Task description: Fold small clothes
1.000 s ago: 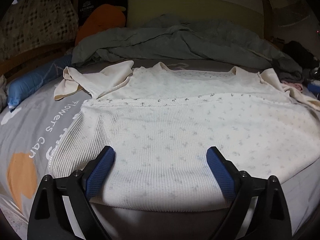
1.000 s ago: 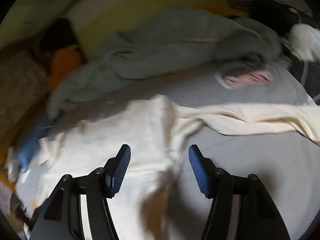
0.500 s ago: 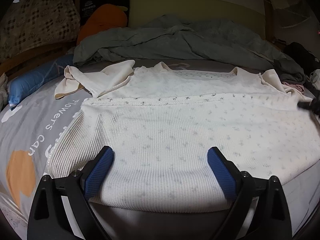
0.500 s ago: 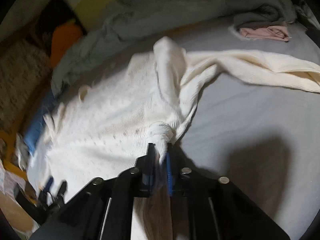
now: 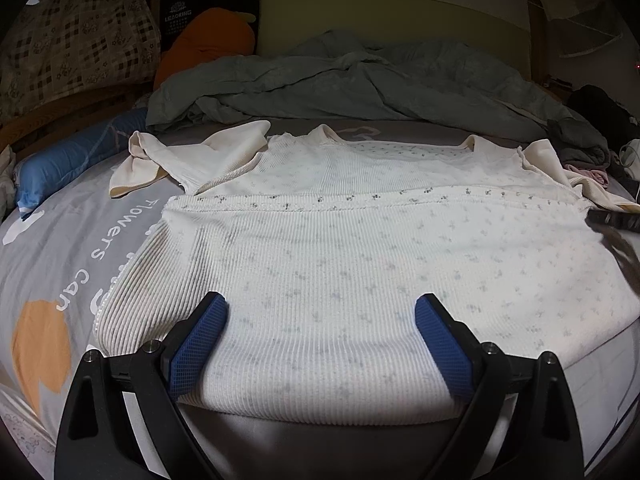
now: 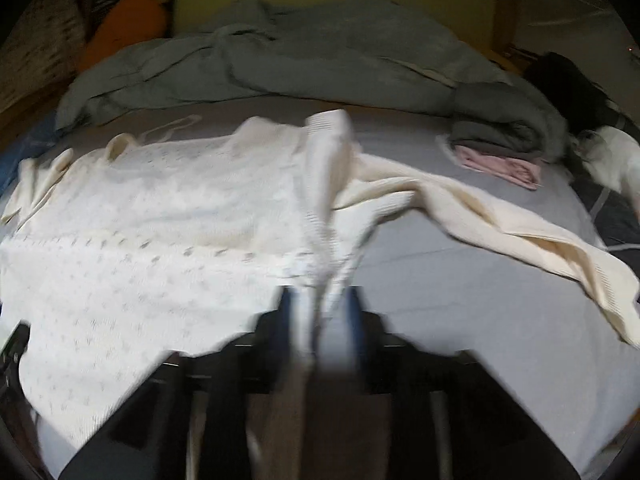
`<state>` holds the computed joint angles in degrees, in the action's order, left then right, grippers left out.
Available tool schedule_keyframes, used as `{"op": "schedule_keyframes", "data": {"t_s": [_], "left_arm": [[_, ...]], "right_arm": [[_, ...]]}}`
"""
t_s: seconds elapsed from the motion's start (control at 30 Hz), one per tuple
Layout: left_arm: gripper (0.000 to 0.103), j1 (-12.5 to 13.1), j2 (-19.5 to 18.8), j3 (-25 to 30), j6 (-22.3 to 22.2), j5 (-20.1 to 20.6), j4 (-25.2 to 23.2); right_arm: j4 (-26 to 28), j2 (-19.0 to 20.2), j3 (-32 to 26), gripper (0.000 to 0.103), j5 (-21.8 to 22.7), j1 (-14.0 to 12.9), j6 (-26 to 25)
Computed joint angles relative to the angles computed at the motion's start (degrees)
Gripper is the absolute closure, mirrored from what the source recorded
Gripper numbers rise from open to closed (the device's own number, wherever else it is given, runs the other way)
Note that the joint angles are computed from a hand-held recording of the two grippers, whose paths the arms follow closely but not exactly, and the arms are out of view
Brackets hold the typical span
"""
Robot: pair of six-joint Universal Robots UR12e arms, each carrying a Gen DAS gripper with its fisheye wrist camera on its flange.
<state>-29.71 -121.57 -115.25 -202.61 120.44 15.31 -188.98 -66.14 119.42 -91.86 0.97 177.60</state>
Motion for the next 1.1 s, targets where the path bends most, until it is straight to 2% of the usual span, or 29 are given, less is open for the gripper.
{"op": "schedule_keyframes", "data": {"t_s": [0.1, 0.17, 0.23, 0.3, 0.33, 0.4, 0.43, 0.47, 0.5, 0.53, 0.6, 0.67, 0.83, 0.9, 0.93, 0.97, 1.03, 1.1], "left_arm": [[0.008, -0.01, -0.04, 0.07, -0.14, 0.07, -0.07], [0.008, -0.08, -0.08, 0.11, -0.15, 0.28, -0.03], [0.008, -0.1, -0.14, 0.09, -0.13, 0.36, 0.24], [0.008, -0.09, -0.13, 0.04, -0.16, 0.33, 0.34], [0.008, -0.07, -0.1, 0.01, -0.19, 0.23, 0.3], [0.008, -0.09, -0.12, 0.0, -0.2, 0.24, 0.4], [0.008, -0.09, -0.09, -0.04, -0.18, 0.23, 0.42], [0.008, -0.1, -0.08, -0.04, -0.23, 0.24, 0.4], [0.008, -0.09, -0.06, -0.03, -0.34, 0.27, 0.31], [0.008, -0.12, -0.07, 0.01, -0.41, 0.36, 0.22], [0.008, -0.19, -0.07, 0.03, -0.45, 0.59, 0.2], [0.008, -0.16, -0.03, -0.04, -0.45, 0.46, 0.28], [0.008, -0.02, 1.56, -0.79, -0.79, 0.07, -0.82], [0.008, -0.95, 2.06, -0.24, 1.89, 5.43, -2.37], [0.008, -1.26, 2.16, -0.08, 3.67, 7.89, -1.55], [0.008, -1.05, 2.62, -0.3, 4.93, 8.26, -0.19], [0.008, 0.61, 4.6, -1.05, 5.74, 5.54, 0.33], [0.008, 2.85, 6.75, -1.42, 5.29, 3.08, -1.2]], "right_arm": [[-7.2, -1.2, 2.57, 0.05, 3.82, -1.76, 1.67], [-10.8, -2.0, 3.92, 0.043, 6.46, -1.98, -0.14], [-11.97, -2.82, 5.2, 0.036, 10.39, -2.29, -2.32], [-10.12, -3.64, 6.2, 0.034, 13.81, -2.3, -4.59], [-8.2, -3.92, 6.44, 0.031, 12.6, -1.55, -6.01], [-3.11, -3.71, 6.27, 0.028, 4.14, 0.88, -8.44], [-0.64, -3.44, 6.07, 0.027, 1.69, 1.33, -7.91], [-0.44, -3.11, 6.59, 0.027, 1.64, 1.12, -5.64], [-1.97, -3.19, 7.41, 0.019, 3.98, 0.03, -2.58], [-1.11, -3.62, 7.73, 0.015, 5.0, -0.85, 1.13], [1.3, -4.23, 7.48, 0.015, 7.88, -2.3, 3.38], [1.56, -4.04, 7.23, 0.015, 9.16, -3.1, 4.85], [-5.33, -3.17, 8.49, 0.015, 8.62, -3.29, 7.52], [-8.98, -3.16, 9.26, 0.015, 8.66, -3.73, 8.15], [-11.13, -3.04, 9.56, 0.015, 9.04, -4.0, 8.91], [-12.14, -3.32, 9.86, 0.014, 9.76, -4.46, 9.39], [-14.38, -3.18, 10.21, 0.014, 11.65, -5.27, 11.47], [-14.03, -3.12, 9.72, 0.014, 12.71, -5.61, 12.61]]}}
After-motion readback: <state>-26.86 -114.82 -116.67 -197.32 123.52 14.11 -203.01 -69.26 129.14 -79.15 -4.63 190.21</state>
